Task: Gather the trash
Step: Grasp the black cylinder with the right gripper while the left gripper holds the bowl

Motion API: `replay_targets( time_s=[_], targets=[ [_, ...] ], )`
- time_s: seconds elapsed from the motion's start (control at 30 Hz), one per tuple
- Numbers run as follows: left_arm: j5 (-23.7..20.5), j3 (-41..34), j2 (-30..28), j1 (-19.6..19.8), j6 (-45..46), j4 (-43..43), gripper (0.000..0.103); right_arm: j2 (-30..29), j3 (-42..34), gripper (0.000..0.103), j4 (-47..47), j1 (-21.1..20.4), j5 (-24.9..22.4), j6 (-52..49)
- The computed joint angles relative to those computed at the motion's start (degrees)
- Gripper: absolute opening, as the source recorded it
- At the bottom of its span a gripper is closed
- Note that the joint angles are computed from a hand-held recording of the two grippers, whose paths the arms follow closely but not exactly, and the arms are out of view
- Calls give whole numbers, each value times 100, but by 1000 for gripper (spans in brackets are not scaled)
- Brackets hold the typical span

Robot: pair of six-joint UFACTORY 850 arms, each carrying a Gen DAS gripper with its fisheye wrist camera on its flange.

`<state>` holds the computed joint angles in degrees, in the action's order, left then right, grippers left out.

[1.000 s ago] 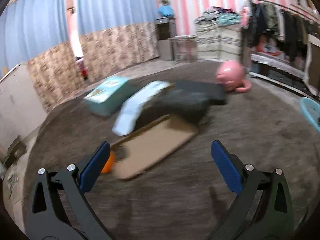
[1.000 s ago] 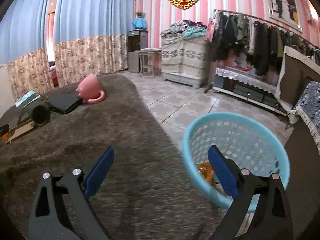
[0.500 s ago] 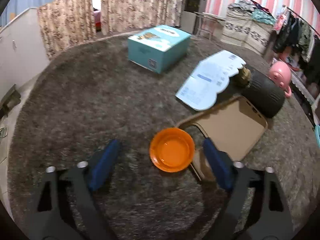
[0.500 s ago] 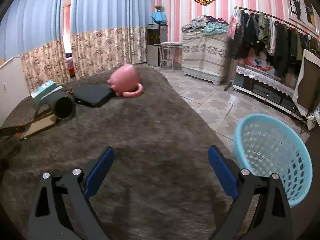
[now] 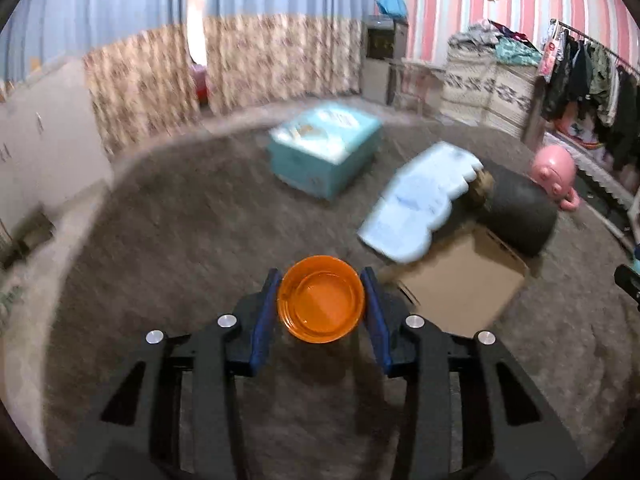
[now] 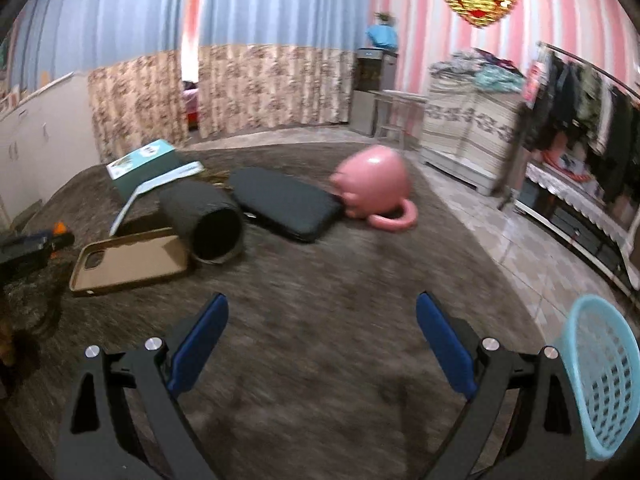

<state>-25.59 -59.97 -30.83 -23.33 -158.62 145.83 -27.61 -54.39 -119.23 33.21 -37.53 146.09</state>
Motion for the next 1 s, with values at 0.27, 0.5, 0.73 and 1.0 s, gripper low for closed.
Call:
replay_targets(
  time_s=[0.27, 0.5, 0.73, 1.0],
  targets=[
    [-693, 56, 31, 193, 6, -548, 39, -811, -1333, 93, 499, 1, 671, -1239],
    [-555, -9, -53, 352, -330, -358, 39, -1442, -2267, 93, 1164, -124, 1253, -2211],
    [-799, 55, -57, 244, -117, -462, 39, -1461, -2224, 66, 541, -178, 1463, -1768],
    [-740, -5, -107, 251, -63, -530, 39, -461, -843, 64, -1033, -171, 692, 251]
  ],
)
